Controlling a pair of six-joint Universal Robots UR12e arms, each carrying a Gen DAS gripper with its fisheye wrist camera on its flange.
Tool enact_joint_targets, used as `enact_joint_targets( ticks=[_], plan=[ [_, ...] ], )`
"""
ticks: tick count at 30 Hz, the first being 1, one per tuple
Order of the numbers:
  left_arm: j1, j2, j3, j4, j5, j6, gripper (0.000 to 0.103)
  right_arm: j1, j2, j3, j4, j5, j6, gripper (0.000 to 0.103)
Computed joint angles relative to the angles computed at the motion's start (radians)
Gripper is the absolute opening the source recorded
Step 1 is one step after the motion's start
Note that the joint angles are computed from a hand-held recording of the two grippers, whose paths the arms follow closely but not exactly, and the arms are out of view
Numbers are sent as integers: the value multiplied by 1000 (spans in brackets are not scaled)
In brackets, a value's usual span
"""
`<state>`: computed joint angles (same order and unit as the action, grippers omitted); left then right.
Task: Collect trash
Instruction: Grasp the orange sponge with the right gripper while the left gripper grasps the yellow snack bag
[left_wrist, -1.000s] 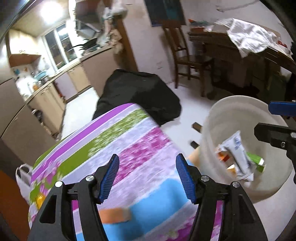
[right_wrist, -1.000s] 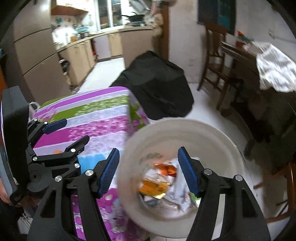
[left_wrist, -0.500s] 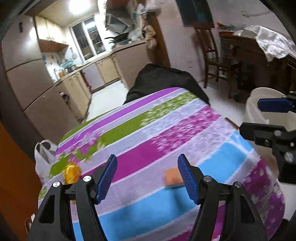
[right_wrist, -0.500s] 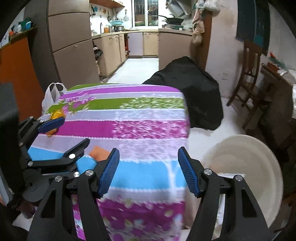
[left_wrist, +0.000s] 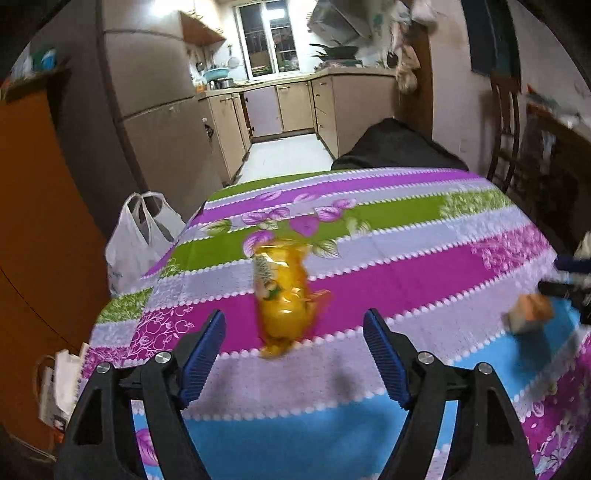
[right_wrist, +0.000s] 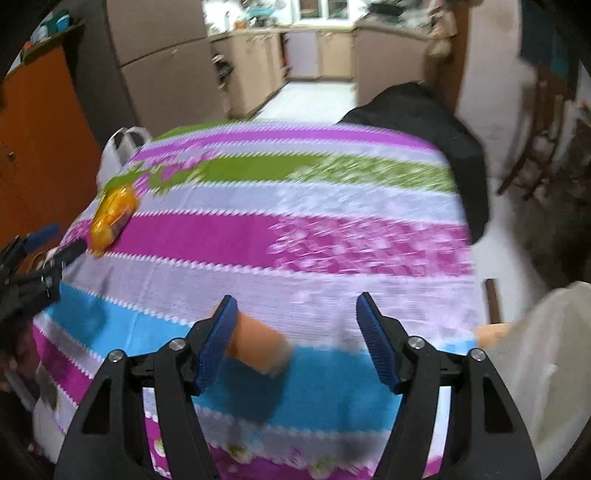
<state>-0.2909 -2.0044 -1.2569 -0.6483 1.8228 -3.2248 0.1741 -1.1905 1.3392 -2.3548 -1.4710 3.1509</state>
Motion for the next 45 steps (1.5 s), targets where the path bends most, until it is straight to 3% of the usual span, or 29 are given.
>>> enact_joint_targets(
  ticks=[4, 8, 11, 13, 16, 20, 26, 28, 31, 36, 42, 45],
  plan=[
    [34, -3, 7, -17, -133, 9, 87, -7, 15, -19, 52, 65, -21, 80],
    [32, -39, 50, -37, -127, 32, 88, -16, 2, -10, 58, 73, -73, 82],
    [46, -65, 83, -84, -155, -12, 88, -26, -10, 5, 50, 107, -100, 83],
    [53, -79, 101, -111, -160, -37, 82, -32, -14, 10, 71, 151, -144, 83],
    [62, -94, 119, -163, -174, -73, 56, -38, -17, 13, 98, 209, -192, 83],
    [55, -98, 116, -151, -141, -56, 48, -29, -13, 11, 118, 213, -263, 82],
    [52, -94, 109, -151, -150, -29, 41, -18, -1, 13, 92, 194, -294, 52],
    [51, -91, 106, -152, -149, -19, 38, -8, -1, 23, 59, 150, -323, 43],
    [44, -85, 106, -171, -141, -14, 35, -3, -8, 34, 45, 138, -297, 39],
    [7, -70, 99, -154, -85, 18, 34, -6, -66, 86, 39, 186, -215, 38],
    [-57, -77, 136, -106, -59, 99, 34, -46, -151, 136, 53, 274, -94, 38],
    [-96, -98, 179, -87, -54, 147, 34, -71, -190, 153, 44, 267, -24, 38]
  ],
)
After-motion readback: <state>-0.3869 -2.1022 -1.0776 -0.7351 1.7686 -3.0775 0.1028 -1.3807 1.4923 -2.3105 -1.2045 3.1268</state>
